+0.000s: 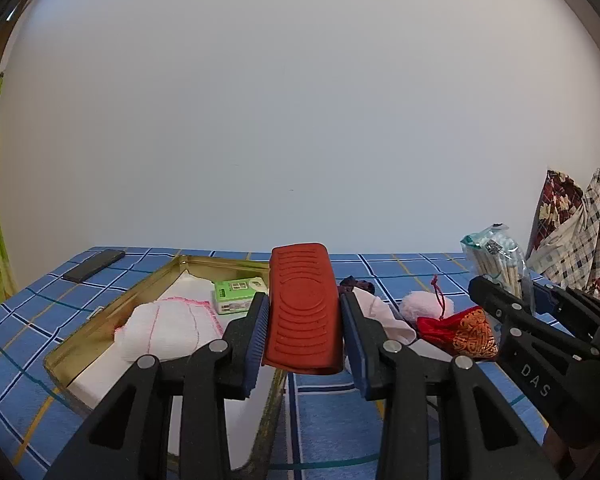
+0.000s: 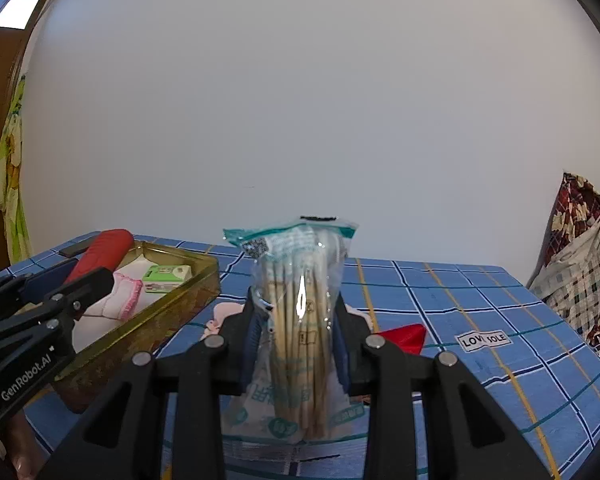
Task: Organize soft objects
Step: 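Carry the red case over the tin tray while the right gripper carries the swab bag there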
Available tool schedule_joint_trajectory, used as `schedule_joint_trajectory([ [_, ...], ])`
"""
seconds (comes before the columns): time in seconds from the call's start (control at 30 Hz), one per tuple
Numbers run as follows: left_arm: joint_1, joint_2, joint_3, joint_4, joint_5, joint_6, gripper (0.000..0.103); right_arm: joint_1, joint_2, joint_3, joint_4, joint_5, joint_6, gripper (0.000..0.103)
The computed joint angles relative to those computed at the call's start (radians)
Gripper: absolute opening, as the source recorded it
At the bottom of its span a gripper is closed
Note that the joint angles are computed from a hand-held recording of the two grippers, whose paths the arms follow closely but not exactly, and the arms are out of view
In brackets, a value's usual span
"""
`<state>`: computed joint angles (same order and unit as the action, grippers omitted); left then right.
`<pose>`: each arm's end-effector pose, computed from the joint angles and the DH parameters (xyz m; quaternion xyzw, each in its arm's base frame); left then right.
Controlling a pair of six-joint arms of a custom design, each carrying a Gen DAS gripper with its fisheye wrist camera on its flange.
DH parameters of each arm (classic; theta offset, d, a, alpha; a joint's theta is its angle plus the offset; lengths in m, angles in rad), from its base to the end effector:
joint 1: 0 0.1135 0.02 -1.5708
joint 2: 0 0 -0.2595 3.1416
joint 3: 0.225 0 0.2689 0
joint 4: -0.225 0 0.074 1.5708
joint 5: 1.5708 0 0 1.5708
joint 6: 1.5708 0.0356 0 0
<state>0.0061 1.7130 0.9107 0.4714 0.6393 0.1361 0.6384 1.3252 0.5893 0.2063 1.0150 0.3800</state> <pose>0.3792 -0.0189 0.1903 0.2324 0.7592 -0.2159 0.5683 0.2361 0.1375 0.1869 0.1420 0.7830 -0.1562 0.5851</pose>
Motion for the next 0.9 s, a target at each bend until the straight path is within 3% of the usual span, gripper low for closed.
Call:
schedule_joint_trajectory([
  [0.9,0.116,0.037,0.046,-0.006,0.082,-0.017,0.039,0.036,0.197,0.161,0.028,-0.039,-0.035,0.032],
])
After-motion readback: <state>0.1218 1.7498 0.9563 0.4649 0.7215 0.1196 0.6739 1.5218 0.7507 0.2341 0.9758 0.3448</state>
